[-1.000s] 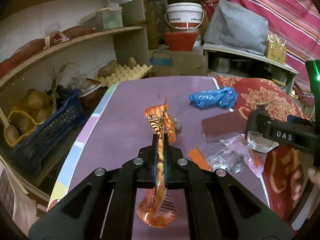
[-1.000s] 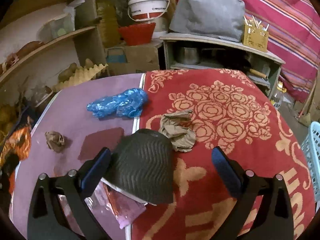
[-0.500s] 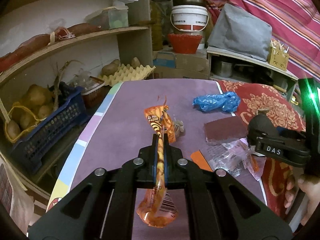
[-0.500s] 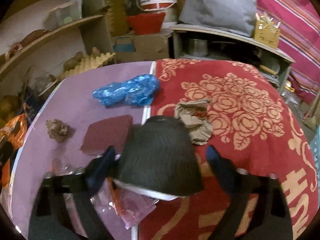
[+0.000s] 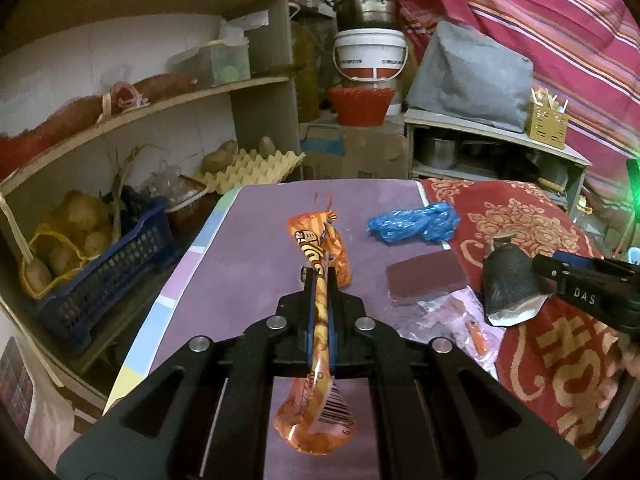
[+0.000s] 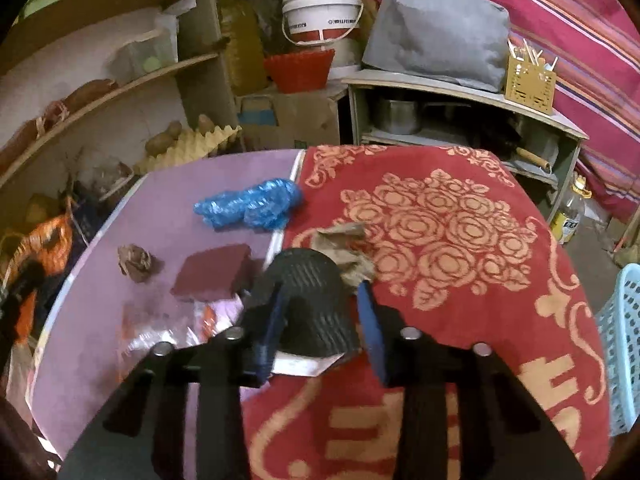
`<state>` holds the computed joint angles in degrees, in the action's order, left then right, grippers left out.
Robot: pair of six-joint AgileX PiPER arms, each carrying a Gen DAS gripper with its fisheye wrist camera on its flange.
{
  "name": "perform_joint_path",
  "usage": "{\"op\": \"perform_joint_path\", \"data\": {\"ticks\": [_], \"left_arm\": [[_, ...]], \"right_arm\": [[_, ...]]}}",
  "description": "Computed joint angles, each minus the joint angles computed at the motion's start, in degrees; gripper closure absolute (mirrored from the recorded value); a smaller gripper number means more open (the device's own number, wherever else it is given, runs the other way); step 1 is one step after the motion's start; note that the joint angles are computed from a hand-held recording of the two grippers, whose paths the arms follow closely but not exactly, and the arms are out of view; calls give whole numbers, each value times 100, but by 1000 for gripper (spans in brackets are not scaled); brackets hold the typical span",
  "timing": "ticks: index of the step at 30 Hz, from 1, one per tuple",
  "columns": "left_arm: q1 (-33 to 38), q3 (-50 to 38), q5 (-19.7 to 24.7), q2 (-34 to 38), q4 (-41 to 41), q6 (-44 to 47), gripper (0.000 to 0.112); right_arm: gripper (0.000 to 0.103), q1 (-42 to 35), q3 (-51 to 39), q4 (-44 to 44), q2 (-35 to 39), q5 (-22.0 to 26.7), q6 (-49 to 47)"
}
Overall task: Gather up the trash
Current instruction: 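Grasp and lift the black cap with the right tool while the left tool holds the snack bag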
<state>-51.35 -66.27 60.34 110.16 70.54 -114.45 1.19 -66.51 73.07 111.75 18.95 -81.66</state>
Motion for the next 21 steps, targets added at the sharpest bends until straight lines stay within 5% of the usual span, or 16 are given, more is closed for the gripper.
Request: {"op": "perform_joint_path", "data": {"ticks": [7, 11, 21], "left_arm": [[-30, 89, 33, -71, -40, -98, 109], [40, 180, -59, -91, -15, -161, 109], [216, 355, -253, -129, 0, -238, 109]], "right_arm": [[75, -476, -246, -408, 58, 406, 308], [31, -635, -217, 101, -36, 334, -14], [13, 16, -344, -35, 241, 102, 64]]}}
